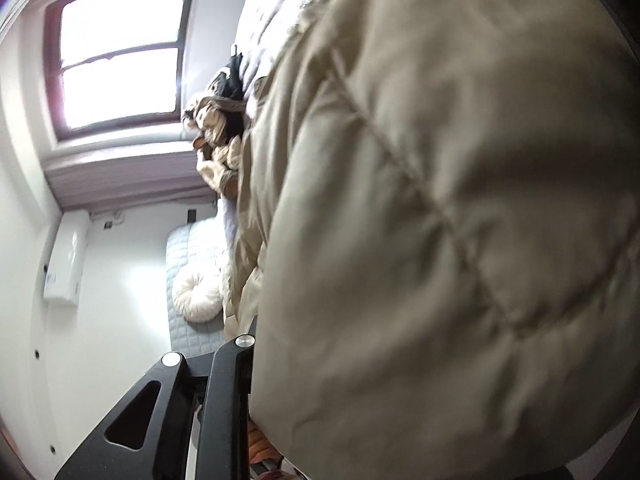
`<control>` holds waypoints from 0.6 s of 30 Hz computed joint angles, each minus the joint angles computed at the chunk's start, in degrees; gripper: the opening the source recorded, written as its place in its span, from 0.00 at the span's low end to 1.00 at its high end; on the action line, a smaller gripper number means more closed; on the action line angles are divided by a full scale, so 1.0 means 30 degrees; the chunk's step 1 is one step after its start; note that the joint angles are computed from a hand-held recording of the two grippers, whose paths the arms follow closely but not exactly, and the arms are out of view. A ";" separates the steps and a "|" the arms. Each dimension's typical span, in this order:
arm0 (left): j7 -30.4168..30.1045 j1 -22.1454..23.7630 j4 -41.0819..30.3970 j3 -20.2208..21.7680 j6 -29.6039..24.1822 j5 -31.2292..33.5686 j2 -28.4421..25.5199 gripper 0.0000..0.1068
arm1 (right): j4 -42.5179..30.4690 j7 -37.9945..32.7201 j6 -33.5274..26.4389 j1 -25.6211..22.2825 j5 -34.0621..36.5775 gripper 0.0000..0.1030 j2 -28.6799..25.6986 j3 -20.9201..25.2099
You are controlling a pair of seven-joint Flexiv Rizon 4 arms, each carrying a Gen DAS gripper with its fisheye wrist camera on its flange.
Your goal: Fold large clothes
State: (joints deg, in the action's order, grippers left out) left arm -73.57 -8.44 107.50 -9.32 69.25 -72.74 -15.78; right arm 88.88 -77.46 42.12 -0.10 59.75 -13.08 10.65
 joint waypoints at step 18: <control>-0.4260 -0.0291 0.6510 0.3205 -0.7024 0.7133 0.6702 0.44 | 0.8445 0.3828 -0.0114 0.1989 -0.1571 0.38 0.7748 -0.1030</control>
